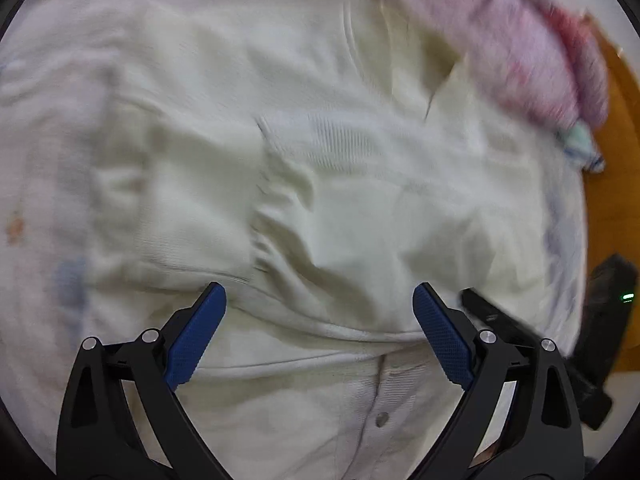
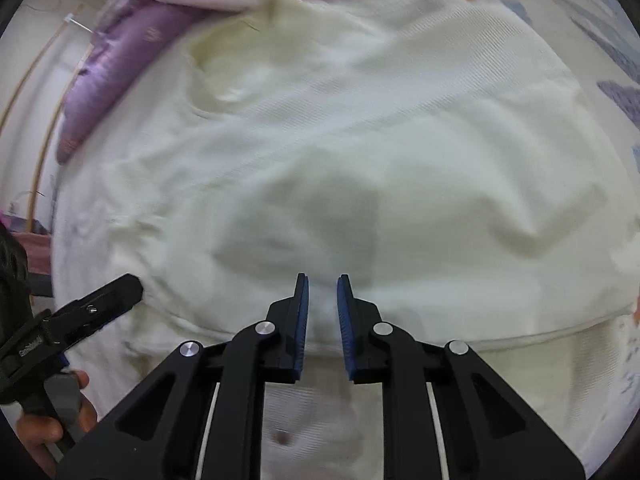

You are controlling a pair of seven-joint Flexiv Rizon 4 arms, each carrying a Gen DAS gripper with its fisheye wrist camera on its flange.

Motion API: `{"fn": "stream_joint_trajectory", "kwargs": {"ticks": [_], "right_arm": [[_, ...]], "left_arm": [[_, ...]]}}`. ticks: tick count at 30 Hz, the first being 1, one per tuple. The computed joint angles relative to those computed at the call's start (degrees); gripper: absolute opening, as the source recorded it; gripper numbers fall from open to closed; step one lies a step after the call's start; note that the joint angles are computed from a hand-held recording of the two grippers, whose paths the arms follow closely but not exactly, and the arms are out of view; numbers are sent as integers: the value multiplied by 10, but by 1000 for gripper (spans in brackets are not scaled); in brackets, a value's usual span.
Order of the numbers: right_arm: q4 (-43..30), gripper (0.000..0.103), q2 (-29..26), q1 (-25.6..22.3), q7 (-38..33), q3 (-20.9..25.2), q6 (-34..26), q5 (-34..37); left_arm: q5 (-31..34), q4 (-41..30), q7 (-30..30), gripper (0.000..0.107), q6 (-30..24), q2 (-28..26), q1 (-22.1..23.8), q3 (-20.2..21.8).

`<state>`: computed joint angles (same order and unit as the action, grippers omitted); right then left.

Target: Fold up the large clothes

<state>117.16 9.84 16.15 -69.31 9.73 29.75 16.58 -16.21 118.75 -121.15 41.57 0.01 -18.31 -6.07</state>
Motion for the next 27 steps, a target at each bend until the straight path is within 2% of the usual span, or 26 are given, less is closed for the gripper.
{"fn": "stream_joint_trajectory", "kwargs": {"ticks": [2, 3, 6, 8, 11, 16, 18, 22, 25, 27], "right_arm": [[7, 3, 5, -9, -12, -8, -7, -10], [11, 2, 9, -16, -17, -13, -9, -15], [19, 0, 21, -45, -29, -33, -15, -38], [16, 0, 27, -62, -57, -57, -25, -15], [27, 0, 34, -90, -41, -47, -16, -95], [16, 0, 10, -119, -14, -68, -35, -100], [3, 0, 0, -123, -12, -71, -48, -89], [-11, 2, 3, -111, -10, -46, -39, -128], [-31, 2, -2, -93, -22, -40, -29, -112], [-40, 2, -8, -86, -30, -40, -24, -104]], "left_arm": [[10, -3, -15, 94, -23, -20, 2, -1], [7, 10, -12, 94, 2, -20, 1, 0], [18, 1, -18, 94, -5, -22, 4, 2], [0, 18, -28, 94, 17, -15, 5, 6], [-10, 27, -35, 94, 28, -10, 9, 9], [2, 23, -43, 94, 24, -12, 13, 8], [4, 18, -40, 94, 14, -13, 15, 8], [28, -22, -61, 94, -22, -23, 17, 3], [32, -34, -70, 94, -9, -19, 16, 5], [55, -46, -78, 94, -21, -22, 21, 9]]}}
